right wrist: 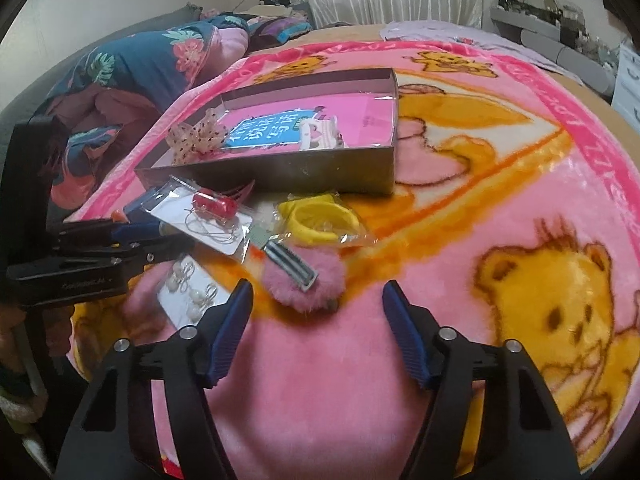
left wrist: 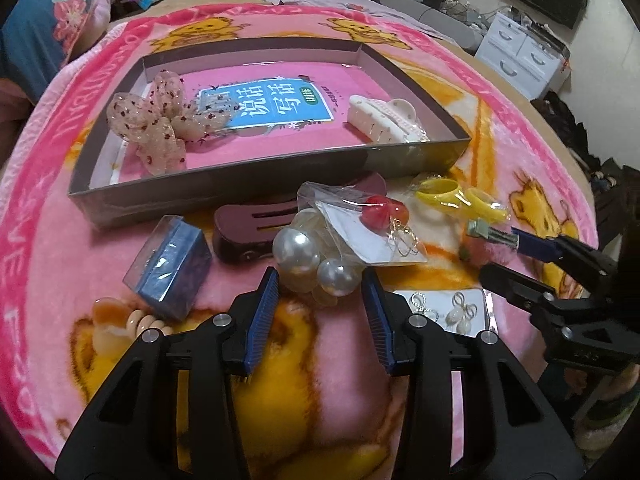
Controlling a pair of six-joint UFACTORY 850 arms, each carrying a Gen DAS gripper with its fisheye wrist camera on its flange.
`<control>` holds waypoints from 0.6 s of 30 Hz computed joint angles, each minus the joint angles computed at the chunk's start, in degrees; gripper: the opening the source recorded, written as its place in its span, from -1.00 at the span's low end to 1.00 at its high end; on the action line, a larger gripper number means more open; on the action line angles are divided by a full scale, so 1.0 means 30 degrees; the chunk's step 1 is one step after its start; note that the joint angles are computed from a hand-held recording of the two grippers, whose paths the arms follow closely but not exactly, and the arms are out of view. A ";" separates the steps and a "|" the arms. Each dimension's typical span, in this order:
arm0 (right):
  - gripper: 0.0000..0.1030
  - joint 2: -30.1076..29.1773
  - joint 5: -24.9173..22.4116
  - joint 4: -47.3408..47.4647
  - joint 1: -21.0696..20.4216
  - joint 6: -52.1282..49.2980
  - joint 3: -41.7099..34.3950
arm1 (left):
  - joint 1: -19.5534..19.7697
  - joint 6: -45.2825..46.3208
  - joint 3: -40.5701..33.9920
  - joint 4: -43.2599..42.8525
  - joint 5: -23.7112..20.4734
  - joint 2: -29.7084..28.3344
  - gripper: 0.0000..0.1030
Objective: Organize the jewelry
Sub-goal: 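Grasp the pearl earrings with the left tool while the right tool grasps the pink fluffy clip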
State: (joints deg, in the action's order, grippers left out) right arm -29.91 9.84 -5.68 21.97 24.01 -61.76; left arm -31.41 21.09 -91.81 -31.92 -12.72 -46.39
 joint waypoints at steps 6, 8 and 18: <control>-0.37 -0.0387 0.0330 -0.2684 -0.0157 0.2247 -0.0445 | 0.0069 0.1129 -0.0130 -0.1629 -0.0053 -0.0132 -0.26; -0.42 -0.0320 0.0500 -0.2990 -0.0175 0.2472 -0.0310 | 0.0099 0.1243 -0.0237 -0.2038 -0.0051 -0.0210 -0.25; -0.45 0.0510 0.1157 -0.2674 -0.0310 0.2531 0.0704 | 0.0072 0.1117 -0.0425 -0.2082 0.0141 -0.0372 -0.26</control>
